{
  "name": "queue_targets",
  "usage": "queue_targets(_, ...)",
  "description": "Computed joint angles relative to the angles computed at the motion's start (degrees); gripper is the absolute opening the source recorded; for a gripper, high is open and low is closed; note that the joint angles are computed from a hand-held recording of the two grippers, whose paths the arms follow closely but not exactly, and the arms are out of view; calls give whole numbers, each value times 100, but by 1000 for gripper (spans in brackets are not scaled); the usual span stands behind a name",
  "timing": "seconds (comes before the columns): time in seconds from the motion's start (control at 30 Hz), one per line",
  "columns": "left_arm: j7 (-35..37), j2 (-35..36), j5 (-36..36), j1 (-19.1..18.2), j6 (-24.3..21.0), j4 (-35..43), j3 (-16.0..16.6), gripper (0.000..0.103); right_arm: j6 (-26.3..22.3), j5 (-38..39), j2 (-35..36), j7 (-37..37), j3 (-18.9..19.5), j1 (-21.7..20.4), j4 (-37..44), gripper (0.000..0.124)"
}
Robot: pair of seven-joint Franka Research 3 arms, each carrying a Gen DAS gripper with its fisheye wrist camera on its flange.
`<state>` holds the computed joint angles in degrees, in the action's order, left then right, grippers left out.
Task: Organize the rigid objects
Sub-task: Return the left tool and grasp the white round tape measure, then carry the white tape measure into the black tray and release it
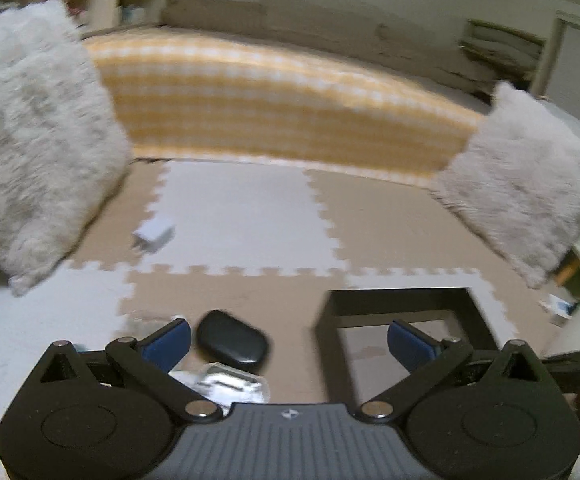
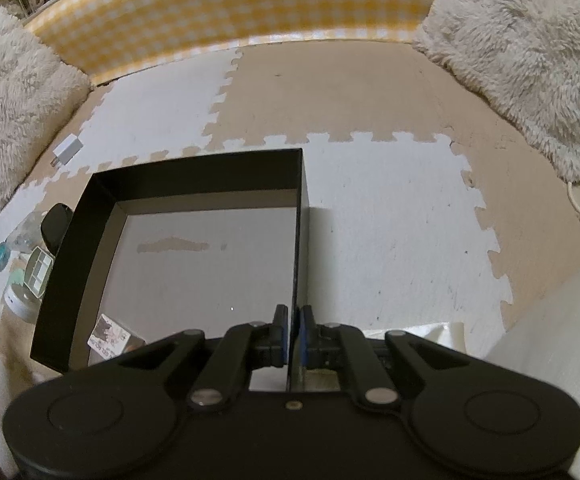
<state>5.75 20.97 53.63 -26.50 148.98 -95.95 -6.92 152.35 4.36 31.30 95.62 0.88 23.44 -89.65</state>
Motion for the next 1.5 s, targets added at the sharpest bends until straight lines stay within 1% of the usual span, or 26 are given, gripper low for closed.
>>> queue_targets(0.13, 80, -74, -272, 152, -202, -188, -7, 103, -66, 22, 3, -22, 15, -14, 13, 7)
queue_targets(0.27, 636, 13, -850, 354, -399, -219, -145, 103, -55, -7, 1, -32, 0, 4, 3, 7)
queue_targets(0.3, 868, 41, -993, 405, -384, -227, -191, 103, -49, -10, 0, -29, -2, 7, -1, 7)
queue_targets(0.4, 1954, 185, -1550, 564, -433, -130, -385, 103, -47, 4, -3, -33, 7, -2, -8, 7)
queue_targets(0.5, 2970, 376, -1939, 549, -745, 91, -489, 103, -53, 2, 2, -33, 6, 2, 2, 7)
queue_targets(0.6, 3475, 497, -2246, 500, -868, 192, -497, 103, -54, -3, -1, -36, 3, 3, -1, 7)
queue_targets(0.63, 3603, 534, -2337, 487, -923, 231, -494, 101, -55, 0, -1, -33, 4, 2, -1, 7)
queue_targets(0.73, 3847, 628, -2541, 438, -1077, 348, -469, 87, -55, -3, 0, -37, 4, 2, 0, 7)
queue_targets(0.9, 4008, 705, -2742, 393, -1173, 419, -420, 71, -56, -9, -1, -39, 1, 5, 0, 7)
queue_targets(0.97, 3980, 708, -2762, 373, -1196, 423, -387, 58, -56, -9, -1, -38, 1, 5, 0, 7)
queue_targets(1.2, 4037, 711, -2751, 353, -1203, 434, -366, 57, -66, -6, 4, -43, 3, 1, 12, 7)
queue_targets(1.3, 3985, 639, -2752, 361, -1070, 356, -359, 57, -92, 0, 9, -52, 10, -2, 20, 7)
queue_targets(1.4, 3581, 450, -2521, 302, -679, 170, -239, 57, -108, 1, 13, -67, 13, -6, 28, 7)
queue_targets(1.5, 3136, 250, -2256, 284, -78, -38, -170, 57, -111, 2, 14, -66, 11, -4, 31, 7)
